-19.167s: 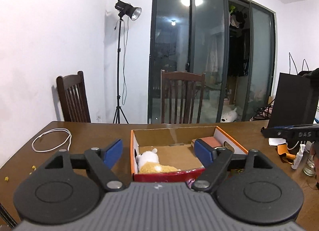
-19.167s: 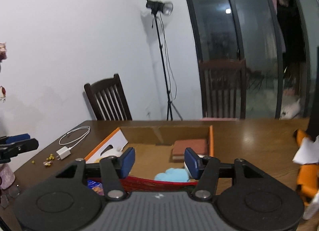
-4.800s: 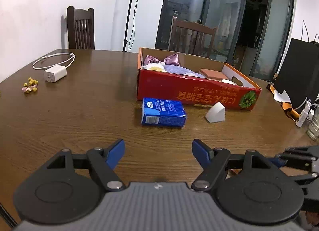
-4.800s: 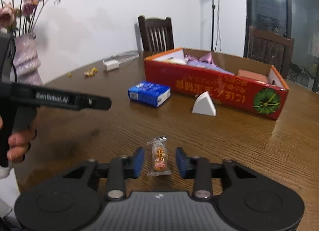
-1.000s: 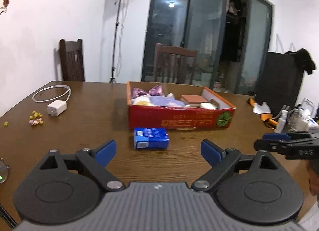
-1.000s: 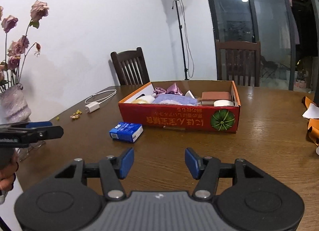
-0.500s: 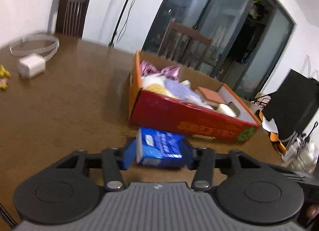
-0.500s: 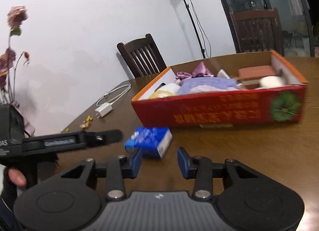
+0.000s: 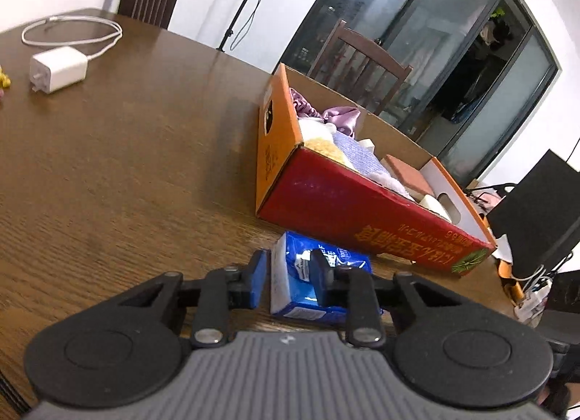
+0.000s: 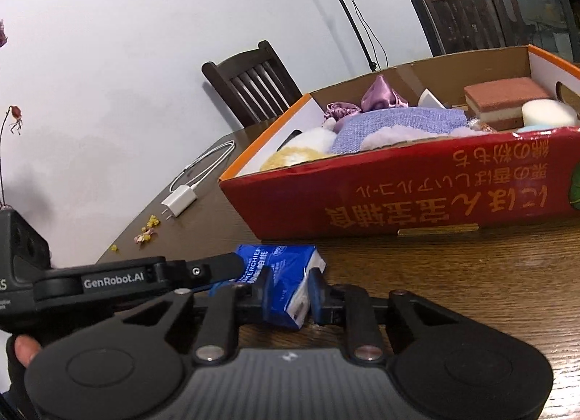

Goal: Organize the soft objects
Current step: 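Close both grippers on the blue milk carton and lift it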

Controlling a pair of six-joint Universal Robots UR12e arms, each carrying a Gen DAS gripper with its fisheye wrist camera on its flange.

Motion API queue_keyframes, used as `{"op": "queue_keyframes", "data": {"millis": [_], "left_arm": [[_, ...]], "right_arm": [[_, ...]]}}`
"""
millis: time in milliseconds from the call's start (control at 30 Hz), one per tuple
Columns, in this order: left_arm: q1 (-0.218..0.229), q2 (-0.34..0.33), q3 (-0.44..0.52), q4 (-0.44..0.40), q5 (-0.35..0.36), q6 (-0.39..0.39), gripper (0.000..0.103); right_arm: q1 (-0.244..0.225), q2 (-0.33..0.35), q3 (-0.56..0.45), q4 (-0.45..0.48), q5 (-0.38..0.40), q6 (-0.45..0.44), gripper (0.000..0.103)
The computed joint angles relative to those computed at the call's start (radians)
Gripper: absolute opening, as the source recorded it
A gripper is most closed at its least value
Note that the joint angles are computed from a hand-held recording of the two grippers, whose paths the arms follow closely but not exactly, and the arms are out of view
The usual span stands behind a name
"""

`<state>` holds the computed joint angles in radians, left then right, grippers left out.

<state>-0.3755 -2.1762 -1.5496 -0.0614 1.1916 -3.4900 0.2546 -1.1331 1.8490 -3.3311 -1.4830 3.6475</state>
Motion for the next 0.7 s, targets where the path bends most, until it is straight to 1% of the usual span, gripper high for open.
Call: {"op": "queue_keyframes", "data": {"millis": [67, 133, 200, 267, 300, 333, 400, 500, 600, 700], "left_arm": [[0.004, -0.003, 0.002, -0.002, -0.034, -0.006, 0.027], [-0.001, -0.003, -0.001, 0.008, -0.019, 0.008, 0.027], [-0.002, 0.000, -0.005, 0.009, -0.023, -0.009, 0.024], [-0.007, 0.020, -0.021, -0.002, -0.019, -0.030, 0.023], [-0.013, 0.035, -0.045, 0.036, -0.013, -0.027, 0.023], [-0.020, 0.050, -0.070, 0.068, -0.006, -0.019, 0.023], [-0.035, 0.085, -0.119, 0.097, -0.012, -0.022, 0.023], [-0.055, 0.123, -0.171, 0.110, -0.046, -0.023, 0.023], [-0.074, 0.147, -0.192, 0.115, -0.077, -0.001, 0.023], [-0.100, 0.157, -0.192, 0.116, -0.067, 0.034, 0.023]], "right_arm": [[-0.003, 0.000, 0.002, -0.004, 0.008, 0.001, 0.020], [-0.005, -0.002, 0.005, -0.004, 0.013, 0.007, 0.019], [-0.004, -0.005, 0.006, 0.000, 0.010, 0.010, 0.017], [0.002, -0.023, 0.015, 0.026, -0.008, 0.014, 0.014], [0.009, -0.035, 0.022, 0.036, -0.025, 0.005, 0.014], [0.020, -0.052, 0.042, 0.018, -0.055, -0.021, 0.014], [0.031, -0.088, 0.087, -0.012, -0.079, -0.044, 0.014], [0.034, -0.166, 0.184, -0.046, -0.085, -0.019, 0.014], [0.044, -0.231, 0.255, -0.061, -0.115, -0.027, 0.014], [0.060, -0.274, 0.303, -0.087, -0.179, -0.032, 0.014]]}}
